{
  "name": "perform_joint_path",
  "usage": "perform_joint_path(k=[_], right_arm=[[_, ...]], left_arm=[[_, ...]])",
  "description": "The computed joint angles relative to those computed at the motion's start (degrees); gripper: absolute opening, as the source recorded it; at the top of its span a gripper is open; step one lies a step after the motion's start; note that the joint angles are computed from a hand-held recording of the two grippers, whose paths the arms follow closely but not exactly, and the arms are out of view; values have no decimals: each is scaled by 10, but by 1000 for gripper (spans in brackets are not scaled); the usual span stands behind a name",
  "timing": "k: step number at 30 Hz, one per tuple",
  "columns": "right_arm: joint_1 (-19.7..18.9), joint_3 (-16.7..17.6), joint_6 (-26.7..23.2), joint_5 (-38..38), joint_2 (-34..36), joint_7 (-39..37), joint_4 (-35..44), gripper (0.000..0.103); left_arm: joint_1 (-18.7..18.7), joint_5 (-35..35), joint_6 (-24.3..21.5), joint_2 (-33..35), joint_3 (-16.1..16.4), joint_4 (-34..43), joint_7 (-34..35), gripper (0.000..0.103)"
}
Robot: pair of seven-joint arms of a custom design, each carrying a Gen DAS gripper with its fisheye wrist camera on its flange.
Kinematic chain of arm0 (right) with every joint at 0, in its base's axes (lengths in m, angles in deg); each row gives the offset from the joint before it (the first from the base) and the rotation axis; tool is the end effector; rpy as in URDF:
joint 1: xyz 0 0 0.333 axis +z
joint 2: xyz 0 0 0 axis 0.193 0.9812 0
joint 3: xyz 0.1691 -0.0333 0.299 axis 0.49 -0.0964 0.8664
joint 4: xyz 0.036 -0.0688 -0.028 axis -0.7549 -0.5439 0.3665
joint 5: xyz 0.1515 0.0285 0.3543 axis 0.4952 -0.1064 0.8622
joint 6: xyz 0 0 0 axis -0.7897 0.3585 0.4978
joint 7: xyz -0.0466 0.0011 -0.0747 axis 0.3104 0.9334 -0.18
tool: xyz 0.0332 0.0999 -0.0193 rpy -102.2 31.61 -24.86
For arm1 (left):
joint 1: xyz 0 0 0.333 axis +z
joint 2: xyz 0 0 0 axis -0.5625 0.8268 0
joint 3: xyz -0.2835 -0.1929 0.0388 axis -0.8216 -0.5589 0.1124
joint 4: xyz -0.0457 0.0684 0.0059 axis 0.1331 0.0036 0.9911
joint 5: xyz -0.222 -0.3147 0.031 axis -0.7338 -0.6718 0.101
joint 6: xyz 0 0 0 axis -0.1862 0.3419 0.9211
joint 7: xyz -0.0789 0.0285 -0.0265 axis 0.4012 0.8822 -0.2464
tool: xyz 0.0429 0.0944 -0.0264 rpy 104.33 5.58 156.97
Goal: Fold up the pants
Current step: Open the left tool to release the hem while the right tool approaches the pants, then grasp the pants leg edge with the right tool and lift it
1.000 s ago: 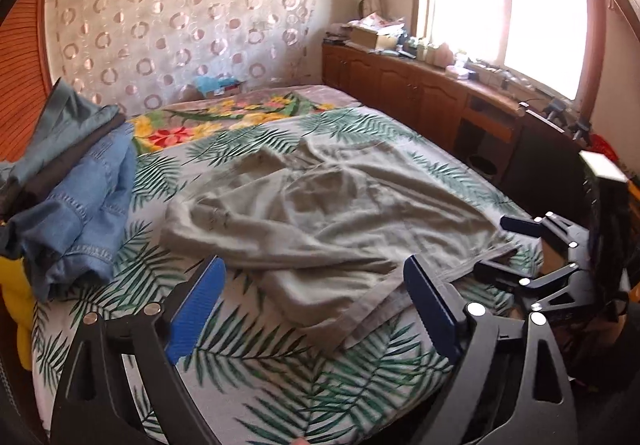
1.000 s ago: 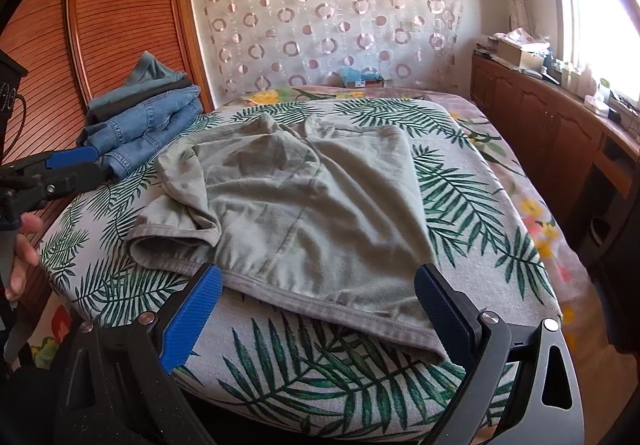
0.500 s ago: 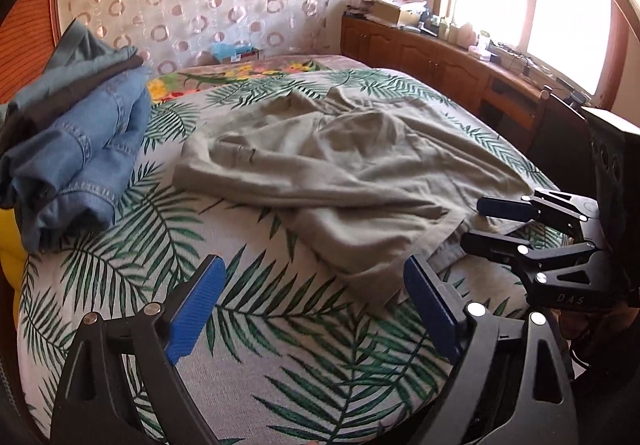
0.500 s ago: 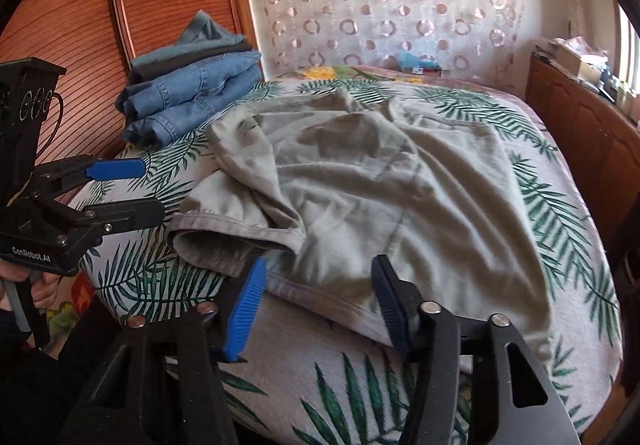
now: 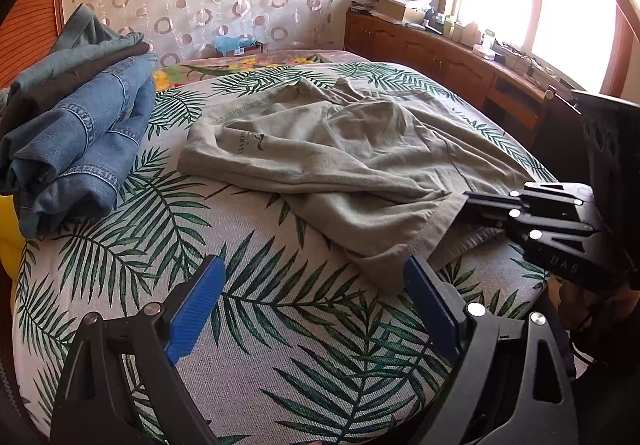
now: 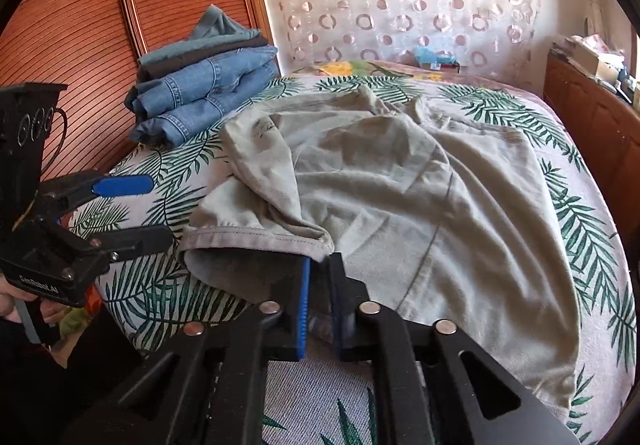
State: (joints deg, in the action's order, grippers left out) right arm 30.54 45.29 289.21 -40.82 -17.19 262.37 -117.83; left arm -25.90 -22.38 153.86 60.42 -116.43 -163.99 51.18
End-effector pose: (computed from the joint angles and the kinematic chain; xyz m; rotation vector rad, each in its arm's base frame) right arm 0.4699 0.2798 0.4155 -2.0544 0.9584 -0.2810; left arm 0.3820 -0.1736 0.4501 -1.7541 1.8474 -0.7980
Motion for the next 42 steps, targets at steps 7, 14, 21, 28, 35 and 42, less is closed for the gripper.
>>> perform_joint_path(k=[7,14,21,28,35,42], right_arm=[[-48,29,24,139,-42,-149,-81,4],[-84,39,46,153,-77,-155,-121,4],[-69,43,27,72,-49,-63,-67,4],[-49,28,24,26,-35,-6,-23,4],[-48,29,27,75,-30,-76,-27,4],[-40,22,23,21,-23,-17,-3,4]], left_arm=[[-2,0,2,-3,1,2,0,91],[5,1,5,-1,-9,6,-1,91],[-25,-8,12,13,11,8,14,91],[-77,-21,13,58,45,28,52,91],[-13,33,5,89,-11,63,14,91],[99,142,-24,93,-91,84,-94,91]])
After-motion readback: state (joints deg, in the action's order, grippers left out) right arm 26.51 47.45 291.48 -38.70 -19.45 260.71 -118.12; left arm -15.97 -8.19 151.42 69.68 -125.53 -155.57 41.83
